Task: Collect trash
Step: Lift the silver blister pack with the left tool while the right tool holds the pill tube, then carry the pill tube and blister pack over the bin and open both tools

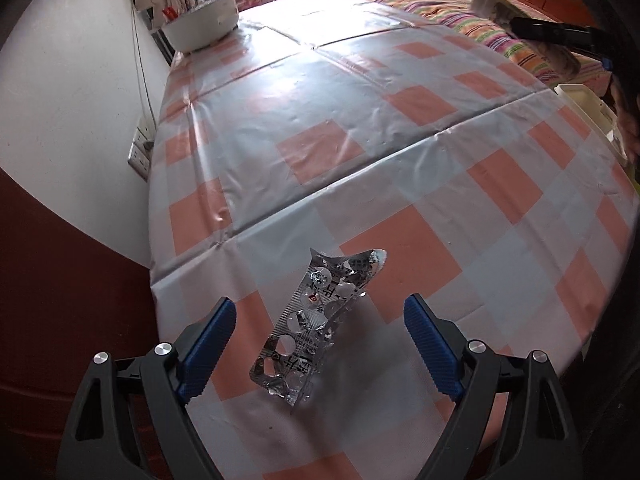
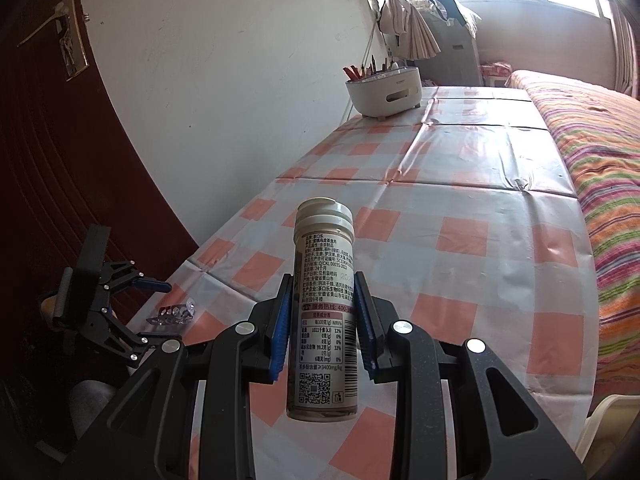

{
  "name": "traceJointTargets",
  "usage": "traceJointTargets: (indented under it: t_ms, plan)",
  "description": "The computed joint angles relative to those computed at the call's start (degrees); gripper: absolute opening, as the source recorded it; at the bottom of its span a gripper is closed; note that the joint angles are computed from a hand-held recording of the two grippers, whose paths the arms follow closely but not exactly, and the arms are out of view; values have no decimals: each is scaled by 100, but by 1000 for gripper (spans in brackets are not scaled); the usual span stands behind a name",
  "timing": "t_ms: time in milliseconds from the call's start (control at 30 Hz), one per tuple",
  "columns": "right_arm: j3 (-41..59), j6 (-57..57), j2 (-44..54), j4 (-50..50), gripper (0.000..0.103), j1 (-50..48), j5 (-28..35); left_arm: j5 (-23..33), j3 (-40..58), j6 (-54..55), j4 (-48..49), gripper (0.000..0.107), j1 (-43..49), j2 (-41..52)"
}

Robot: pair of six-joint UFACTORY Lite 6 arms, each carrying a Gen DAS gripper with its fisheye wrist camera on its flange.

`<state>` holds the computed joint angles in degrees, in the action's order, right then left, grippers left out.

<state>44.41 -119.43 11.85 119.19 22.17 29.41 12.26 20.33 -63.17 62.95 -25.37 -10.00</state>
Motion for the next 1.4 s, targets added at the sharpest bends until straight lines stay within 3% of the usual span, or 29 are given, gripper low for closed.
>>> traceJointTargets:
  t_ms: [100, 267, 333, 400, 600, 933, 1400]
  plan:
    - [-36, 26, -24, -31, 28, -65, 40, -120, 100, 5, 2, 83, 125, 262]
    - [-67, 38, -42, -68, 28, -187, 86, -94, 91, -1033, 930, 82, 38, 437]
    - [-89, 20, -43, -45, 28, -218, 104, -160, 48, -1258, 1078, 72, 17, 386]
    - [-111, 37, -67, -59, 28, -247, 117, -307, 33, -1354, 1081, 45, 58, 332]
    - [-271, 83, -281, -138, 28, -438, 176, 201, 210, -3093, 2048, 36, -543, 605]
    - [-607, 54, -624, -232, 28, -867, 310, 560, 982, -6453, 4205, 34, -1410, 1204]
    - [-1023, 118, -1068, -651, 28, -1792, 581, 589, 2855, -7708, 4634, 34, -2453, 2039]
